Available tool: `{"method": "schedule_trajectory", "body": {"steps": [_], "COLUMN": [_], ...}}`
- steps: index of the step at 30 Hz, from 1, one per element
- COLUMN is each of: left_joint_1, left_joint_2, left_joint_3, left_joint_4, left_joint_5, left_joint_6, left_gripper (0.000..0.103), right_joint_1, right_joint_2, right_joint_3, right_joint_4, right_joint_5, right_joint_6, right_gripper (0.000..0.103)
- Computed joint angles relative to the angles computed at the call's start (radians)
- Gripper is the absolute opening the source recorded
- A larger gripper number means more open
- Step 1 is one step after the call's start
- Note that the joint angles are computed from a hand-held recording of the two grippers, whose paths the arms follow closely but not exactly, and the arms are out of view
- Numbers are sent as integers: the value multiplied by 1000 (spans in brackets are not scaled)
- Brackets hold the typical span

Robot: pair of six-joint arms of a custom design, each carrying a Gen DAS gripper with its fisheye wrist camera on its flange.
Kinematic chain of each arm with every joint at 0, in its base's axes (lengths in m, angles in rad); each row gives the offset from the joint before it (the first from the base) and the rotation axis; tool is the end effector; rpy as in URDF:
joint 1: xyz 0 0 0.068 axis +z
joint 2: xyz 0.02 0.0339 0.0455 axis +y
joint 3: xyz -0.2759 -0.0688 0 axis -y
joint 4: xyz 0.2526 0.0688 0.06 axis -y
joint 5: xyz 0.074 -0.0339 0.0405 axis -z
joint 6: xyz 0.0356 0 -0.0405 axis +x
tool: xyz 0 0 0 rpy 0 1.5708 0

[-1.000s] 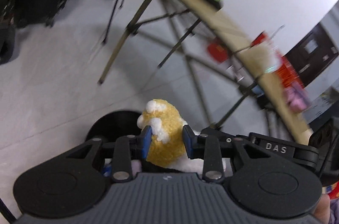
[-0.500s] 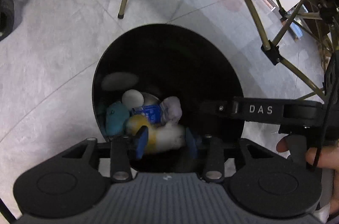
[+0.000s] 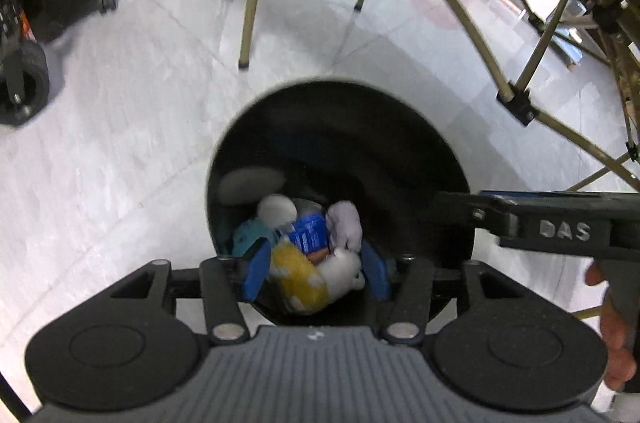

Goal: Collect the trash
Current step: 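Grasp the clear iridescent plastic bag with the left gripper while the right grasps white paper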

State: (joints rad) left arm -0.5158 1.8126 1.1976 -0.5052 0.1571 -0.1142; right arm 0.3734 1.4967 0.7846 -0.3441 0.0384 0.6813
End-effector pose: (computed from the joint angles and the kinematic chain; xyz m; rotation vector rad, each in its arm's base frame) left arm 0.3231 -0.1896 0.1864 0.5936 2.6691 -0.3987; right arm 0.2649 0.1023 0.1736 0.4214 2.6277 0.3082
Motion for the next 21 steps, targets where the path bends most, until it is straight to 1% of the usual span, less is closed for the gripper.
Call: {"method": "schedule_trajectory", "body": {"steps": [3,5,6,7,8,9,12,13,15,16,17,19,21], "left_joint_1": [-12,-27,-45,-63,-88,-112,-174,-193,-236,-255,-279,-318,-356], "left_joint_2": [-81,-143,-190,-226,-274,-315,-395,-411,-431,-433,-427,-395,-337], "left_joint_3": [-21,-44,-70,-90,-125,-159,-215,-227,-246,-247,-233,-178,-102], "left_joint_4": [19,50,86,117,170,226,356,397,489,529,550,551,531], "left_joint_5": [-64,-90,-124,-153,-190,-219,-242,-248,-266,-266,-269,-262,-289], "left_joint_6": [6,20,25,32,46,56,56,48,20,4,-16,-56,-74], "left_gripper": [58,61,63,67,71,72,75,76,80,86,88,88,89], "right_joint_1": [32,70,95,112,133,149,214,245,304,345,385,413,359], "right_joint_2": [-117,-209,-273,-331,-405,-464,-684,-757,-859,-894,-910,-919,-939], "right_joint_3": [-26,-42,-52,-60,-65,-66,-43,-24,14,37,61,102,128], "right_joint_4": [-38,-73,-93,-109,-134,-155,-260,-305,-390,-447,-520,-663,-748], "right_joint_5": [60,124,162,196,240,279,468,557,728,830,926,1024,1041], "right_joint_6": [-9,-23,-34,-43,-52,-59,-73,-73,-63,-48,-19,51,69], "right_gripper": [51,50,50,50,50,50,50,50,52,54,54,55,59]}}
